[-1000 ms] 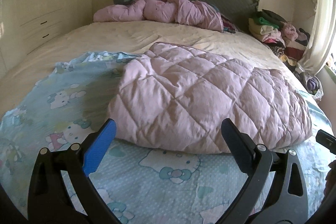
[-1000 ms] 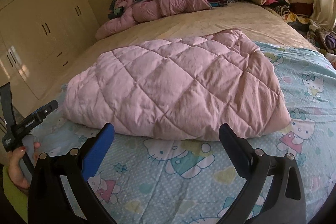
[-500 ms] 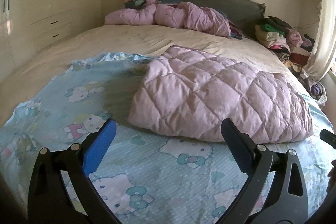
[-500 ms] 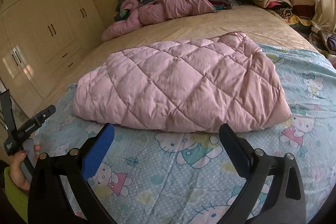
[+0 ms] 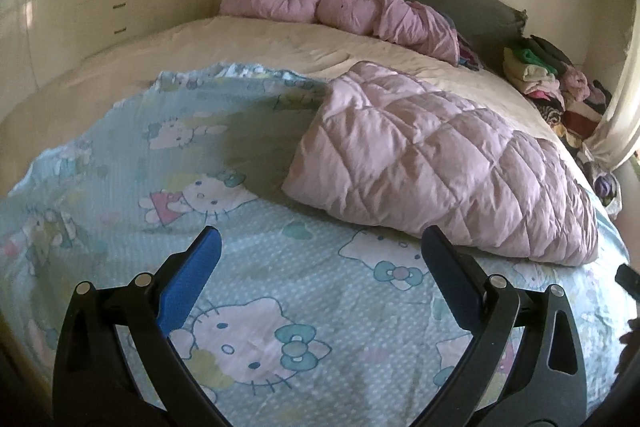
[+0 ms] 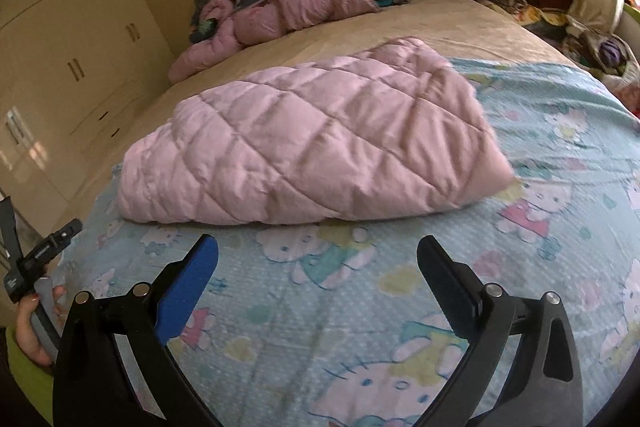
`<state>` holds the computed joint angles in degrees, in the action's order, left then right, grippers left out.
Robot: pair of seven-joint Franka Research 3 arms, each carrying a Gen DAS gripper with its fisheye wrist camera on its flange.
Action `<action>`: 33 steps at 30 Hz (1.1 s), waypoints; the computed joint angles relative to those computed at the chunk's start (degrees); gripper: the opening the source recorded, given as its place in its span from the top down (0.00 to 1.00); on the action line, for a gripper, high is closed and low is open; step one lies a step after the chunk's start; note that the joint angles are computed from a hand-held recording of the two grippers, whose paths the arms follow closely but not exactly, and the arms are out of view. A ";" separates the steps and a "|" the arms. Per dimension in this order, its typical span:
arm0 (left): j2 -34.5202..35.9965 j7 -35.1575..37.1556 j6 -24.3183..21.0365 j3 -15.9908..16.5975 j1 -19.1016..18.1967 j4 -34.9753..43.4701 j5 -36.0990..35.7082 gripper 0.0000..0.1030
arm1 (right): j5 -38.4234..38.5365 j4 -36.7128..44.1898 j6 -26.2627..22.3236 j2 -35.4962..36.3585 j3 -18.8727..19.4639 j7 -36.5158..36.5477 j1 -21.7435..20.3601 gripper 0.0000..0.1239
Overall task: Fold large clothes
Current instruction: 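Withdraw both open tools from the folded jacket bundle, then move both open tools toward the side of the folded bundle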
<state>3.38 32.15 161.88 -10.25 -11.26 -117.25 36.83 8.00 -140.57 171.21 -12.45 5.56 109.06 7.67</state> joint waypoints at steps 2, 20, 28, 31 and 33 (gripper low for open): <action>-0.04 1.16 0.66 -0.01 0.39 -0.52 -2.34 0.09 | -0.99 -1.15 -0.29 -0.86 0.39 1.52 -1.30 0.20; 7.39 15.20 -3.95 -1.38 1.16 5.64 -22.24 0.09 | 12.04 -3.36 -2.81 0.73 -7.74 -3.38 0.20 0.20; 15.17 22.04 -3.86 -4.88 3.99 13.73 -33.85 0.09 | 32.87 4.04 -9.44 6.97 -10.38 -18.79 1.66 0.20; 17.91 25.73 -1.78 -7.89 6.64 15.53 -41.78 0.09 | 36.98 6.02 -10.68 8.65 -9.53 -21.50 0.40 0.20; 19.67 27.13 -1.35 -9.16 7.66 16.96 -45.56 0.09 | 36.96 7.14 -11.30 9.70 -8.93 -21.13 -0.54 0.20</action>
<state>23.05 59.28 160.53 -19.40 -3.59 -100.29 -8.74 44.95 -133.43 159.91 -2.75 -3.37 87.93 7.12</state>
